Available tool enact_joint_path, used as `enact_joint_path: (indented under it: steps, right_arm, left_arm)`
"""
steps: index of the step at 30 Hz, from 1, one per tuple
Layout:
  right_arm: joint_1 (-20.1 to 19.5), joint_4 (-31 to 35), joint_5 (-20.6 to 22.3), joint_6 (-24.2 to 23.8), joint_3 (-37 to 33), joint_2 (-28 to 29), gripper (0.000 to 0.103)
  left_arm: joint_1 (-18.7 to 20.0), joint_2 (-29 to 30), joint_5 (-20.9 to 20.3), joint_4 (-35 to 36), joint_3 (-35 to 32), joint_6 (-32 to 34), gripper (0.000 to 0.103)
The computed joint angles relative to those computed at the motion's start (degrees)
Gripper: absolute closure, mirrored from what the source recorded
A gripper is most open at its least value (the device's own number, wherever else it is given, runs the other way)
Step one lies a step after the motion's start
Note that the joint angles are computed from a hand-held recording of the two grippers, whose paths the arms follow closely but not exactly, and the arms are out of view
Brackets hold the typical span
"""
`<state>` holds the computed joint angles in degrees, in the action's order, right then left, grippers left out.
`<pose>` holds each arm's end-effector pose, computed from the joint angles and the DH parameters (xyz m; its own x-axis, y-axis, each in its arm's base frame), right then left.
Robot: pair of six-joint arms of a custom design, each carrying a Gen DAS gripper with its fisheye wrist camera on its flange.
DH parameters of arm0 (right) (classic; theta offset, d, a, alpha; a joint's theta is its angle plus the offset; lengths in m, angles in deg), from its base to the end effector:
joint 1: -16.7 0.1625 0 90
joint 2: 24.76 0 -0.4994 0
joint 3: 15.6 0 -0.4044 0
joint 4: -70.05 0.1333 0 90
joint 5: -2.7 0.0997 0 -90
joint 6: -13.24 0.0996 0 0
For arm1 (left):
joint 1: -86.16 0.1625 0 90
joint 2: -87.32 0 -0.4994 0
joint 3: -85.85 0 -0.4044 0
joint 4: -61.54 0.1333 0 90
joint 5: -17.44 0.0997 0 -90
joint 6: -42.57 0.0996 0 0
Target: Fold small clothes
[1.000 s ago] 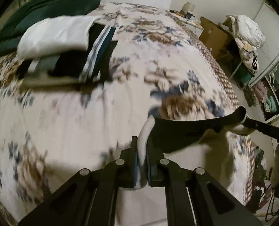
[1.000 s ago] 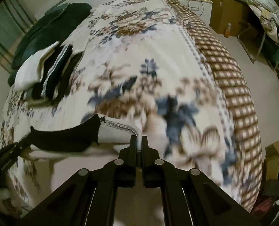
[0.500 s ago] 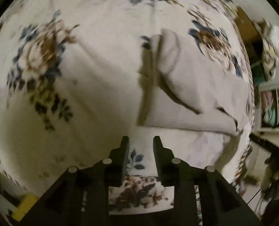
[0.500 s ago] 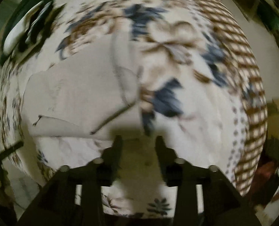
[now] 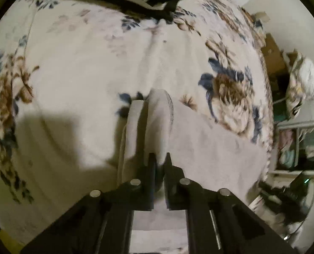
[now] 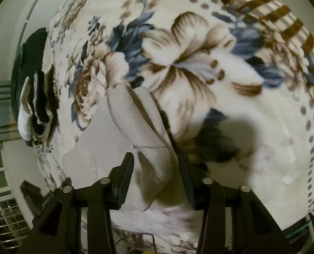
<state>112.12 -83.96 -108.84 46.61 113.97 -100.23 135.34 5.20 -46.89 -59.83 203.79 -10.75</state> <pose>0.1413 -0.4653 0.2442 -0.8295 0.5186 0.2074 0.4349 0.8327 -0.3427 -0.1860 -0.4853 0.3233 -0.9170 -0.2380 -0.3202 -0.1401 0.9436 -0.3000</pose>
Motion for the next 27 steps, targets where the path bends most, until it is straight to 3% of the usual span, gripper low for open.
enact_joint_path:
  steps: [2, 7, 9, 10, 13, 14, 15, 17, 18, 20, 24, 27]
  right_arm:
    - [1.33, -1.62, -1.86, -1.17, -0.14, 0.54, 0.095]
    - [3.0, -2.19, -5.18, -1.95, -1.85, 0.59, 0.097]
    - [2.56, 2.1, -6.53, -0.94, -2.73, 0.65, 0.097]
    - [2.06, 4.31, -6.57, -0.07, -3.04, 0.66, 0.097]
    - [0.79, 11.37, -4.42, 1.44, -4.3, 0.5, 0.095]
    - [0.83, 11.98, -3.67, 1.09, -4.51, 0.12, 0.089]
    - [1.3, 12.82, -4.26, 0.95, -4.85, -0.2, 0.077]
    - [3.13, 13.35, -7.71, 0.73, -5.68, -0.57, 0.061]
    - [4.16, 12.09, -9.52, 0.17, -5.78, -0.7, 0.06]
    - [5.44, 8.58, -10.87, -1.85, -5.85, -0.6, 0.06]
    - [5.16, -0.33, -5.27, -8.39, -7.44, 2.24, 0.06]
    - [3.71, -4.58, 0.02, -11.66, -8.95, 5.97, 0.06]
  left_arm:
    - [-1.4, -2.54, 1.24, 0.25, 1.13, -0.67, 0.099]
    - [-2.76, -5.96, 0.65, 3.2, 2.06, -4.32, 0.099]
    - [-1.66, -6.14, -0.74, 3.44, 2.95, -4.91, 0.098]
    - [-0.2, -5.91, -3.3, 2.99, 3.19, -4.73, 0.098]
    - [1.03, -6.43, -5.92, 2.66, 3.0, -4.79, 0.094]
    - [0.8, -6.56, -5.64, 3.48, 2.48, -4.81, 0.087]
    - [0.32, -6.41, -4.33, 5.37, 1.34, -5.16, 0.08]
    - [-0.62, -6.64, -2.13, 5.44, 0.42, -4.51, 0.074]
    - [-0.85, -6.36, -1.04, 5.34, -0.1, -4.03, 0.063]
    - [-1.24, -5.47, 1.87, 4.07, -1.13, -2.18, 0.055]
    - [0.65, -1.59, 3.21, -3.29, -2.18, 3.52, 0.055]
    - [2.47, 1.76, 3.55, -4.88, -3.19, 6.23, 0.055]
